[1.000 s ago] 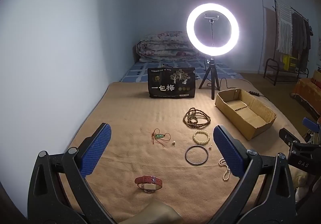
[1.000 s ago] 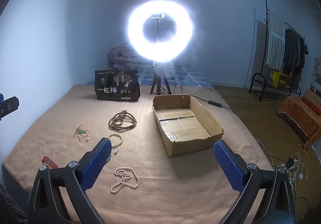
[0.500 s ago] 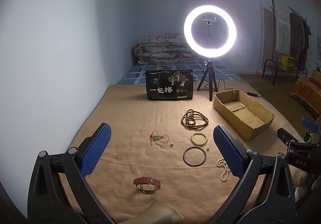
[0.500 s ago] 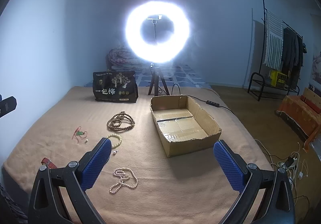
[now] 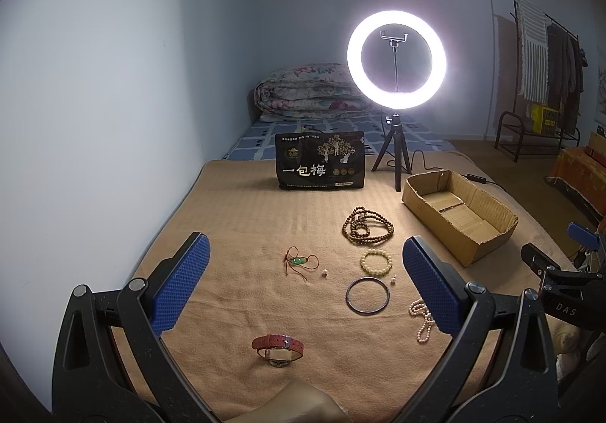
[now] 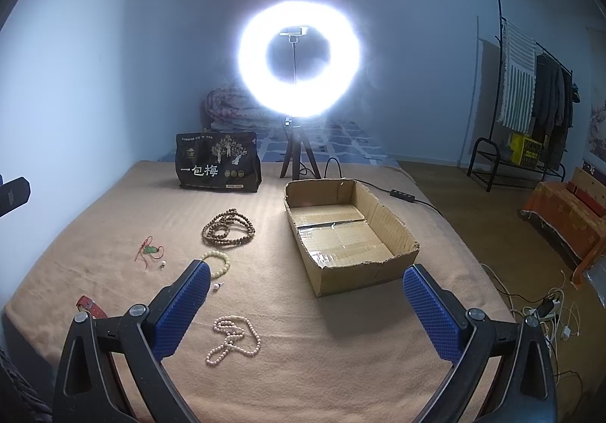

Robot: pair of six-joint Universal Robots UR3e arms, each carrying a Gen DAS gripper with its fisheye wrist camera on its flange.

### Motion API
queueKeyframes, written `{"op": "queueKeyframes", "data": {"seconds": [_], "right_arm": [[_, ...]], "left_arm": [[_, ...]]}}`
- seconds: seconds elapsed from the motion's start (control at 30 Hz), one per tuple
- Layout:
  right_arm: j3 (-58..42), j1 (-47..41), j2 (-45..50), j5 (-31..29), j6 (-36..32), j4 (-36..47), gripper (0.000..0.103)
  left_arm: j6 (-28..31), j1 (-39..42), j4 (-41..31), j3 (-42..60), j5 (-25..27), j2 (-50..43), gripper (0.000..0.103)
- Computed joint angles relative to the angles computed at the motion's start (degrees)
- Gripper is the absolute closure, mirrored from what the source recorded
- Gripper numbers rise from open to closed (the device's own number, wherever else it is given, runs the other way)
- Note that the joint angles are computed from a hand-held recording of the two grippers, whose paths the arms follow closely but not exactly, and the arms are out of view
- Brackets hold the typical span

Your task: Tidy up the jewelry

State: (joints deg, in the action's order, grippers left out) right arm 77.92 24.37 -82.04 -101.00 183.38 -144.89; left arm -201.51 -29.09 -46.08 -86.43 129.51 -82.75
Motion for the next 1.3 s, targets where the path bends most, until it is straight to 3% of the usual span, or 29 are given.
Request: {"op": "queueKeyframes", "data": {"seconds": [1.3], "right_arm": [[-2.86,0.17,2.68,0.12,-0.02,2.64,0.0]], "left_arm": [[-0.97,2.54,-1.77,-1.15,-2.01,0.94,0.0]]}}
